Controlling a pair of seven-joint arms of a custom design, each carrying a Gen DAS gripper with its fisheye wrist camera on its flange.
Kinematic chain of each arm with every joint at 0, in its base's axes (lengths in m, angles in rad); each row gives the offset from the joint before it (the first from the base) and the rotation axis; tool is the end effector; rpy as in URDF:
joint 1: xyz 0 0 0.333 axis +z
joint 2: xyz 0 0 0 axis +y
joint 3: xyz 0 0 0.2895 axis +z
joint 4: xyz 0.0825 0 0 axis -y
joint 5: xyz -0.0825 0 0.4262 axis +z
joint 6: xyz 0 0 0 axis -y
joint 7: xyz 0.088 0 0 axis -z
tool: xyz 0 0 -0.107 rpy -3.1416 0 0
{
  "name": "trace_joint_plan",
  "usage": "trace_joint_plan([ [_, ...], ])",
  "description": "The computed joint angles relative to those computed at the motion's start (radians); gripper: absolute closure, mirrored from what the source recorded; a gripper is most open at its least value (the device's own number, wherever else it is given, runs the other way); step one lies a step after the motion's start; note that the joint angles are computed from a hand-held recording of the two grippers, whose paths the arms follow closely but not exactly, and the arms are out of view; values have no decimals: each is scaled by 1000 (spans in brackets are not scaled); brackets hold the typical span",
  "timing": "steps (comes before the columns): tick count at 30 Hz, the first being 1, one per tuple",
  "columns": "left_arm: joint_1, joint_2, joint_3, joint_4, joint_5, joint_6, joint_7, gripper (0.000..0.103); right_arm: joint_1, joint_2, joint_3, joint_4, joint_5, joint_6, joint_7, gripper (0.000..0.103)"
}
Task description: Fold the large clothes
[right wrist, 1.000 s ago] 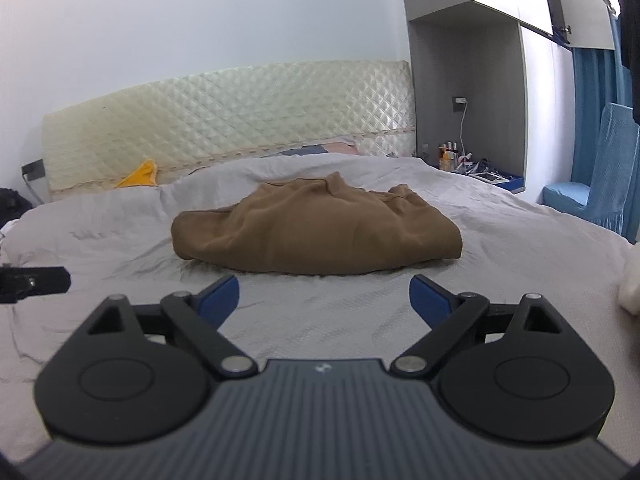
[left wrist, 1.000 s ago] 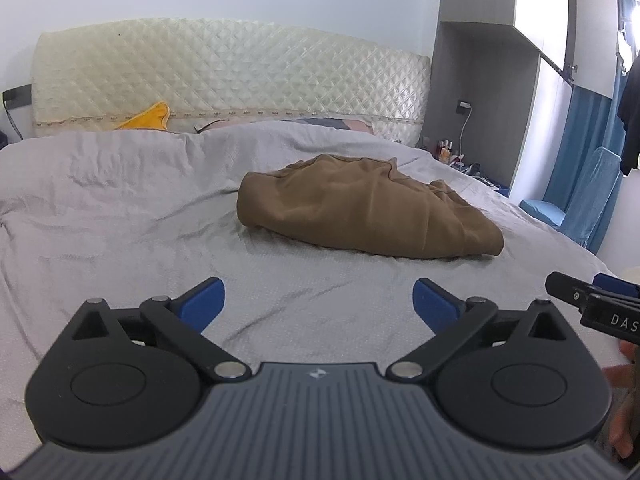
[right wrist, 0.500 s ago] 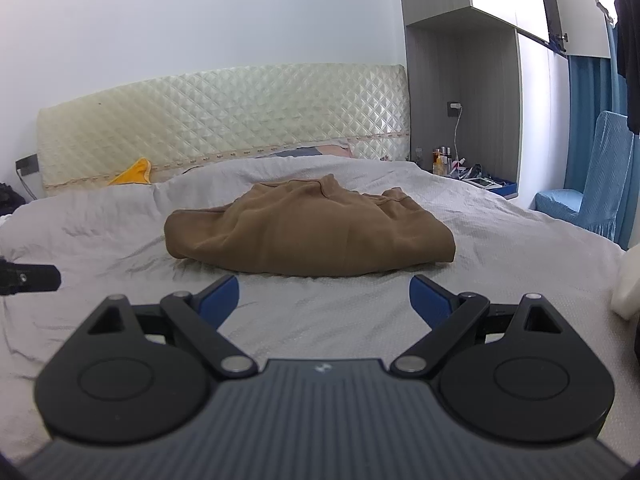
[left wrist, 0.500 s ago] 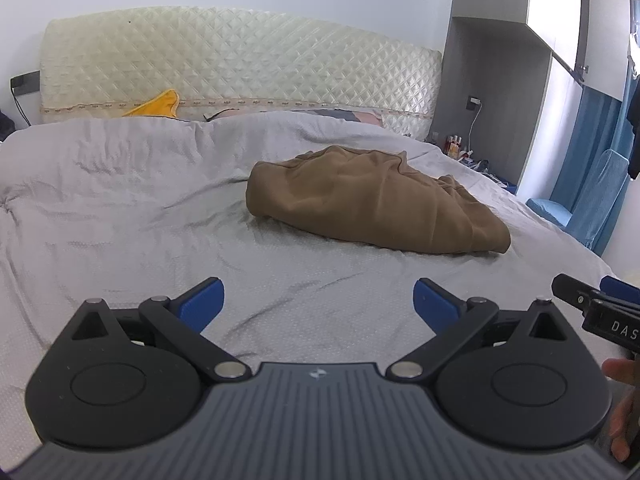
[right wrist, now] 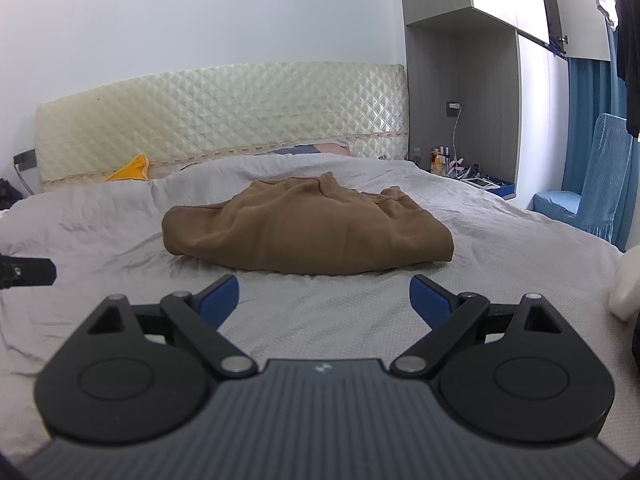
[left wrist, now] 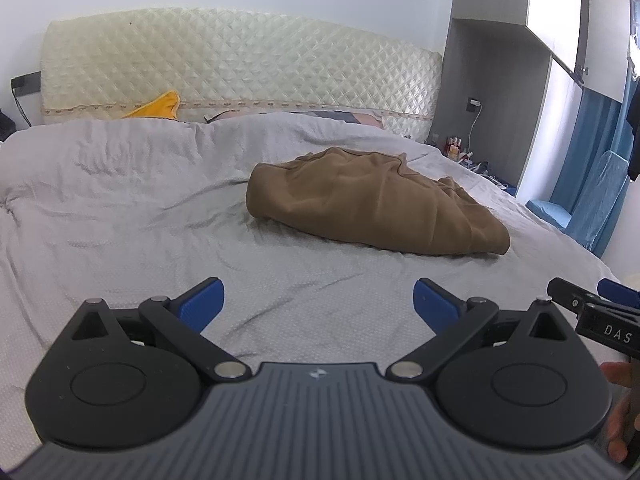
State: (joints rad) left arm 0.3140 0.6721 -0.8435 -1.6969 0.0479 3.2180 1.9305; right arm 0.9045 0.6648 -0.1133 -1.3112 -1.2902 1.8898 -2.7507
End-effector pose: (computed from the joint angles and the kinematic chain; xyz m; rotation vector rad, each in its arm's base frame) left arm 0.6902 -0.2714 0.3888 -1.1813 2.0798 -1.3702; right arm 0.5766 0.5108 0.3601 -0.9815 1.9004 -1.3504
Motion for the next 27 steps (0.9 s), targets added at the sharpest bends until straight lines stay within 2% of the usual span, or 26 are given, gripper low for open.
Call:
trace_joint_plan([
  [9,6,-2,-7,-3,0,-7,-10,1,1,-2,1,-5,0,-5,17,9],
  [12,-15,-12,18,-2,-7,-4,-14,1,-2,0,3,-3,5,-3,11,9],
  [27,-41,-24,40,-6,-14,5,7,1,-4,2,1,0,11,0,12,9],
])
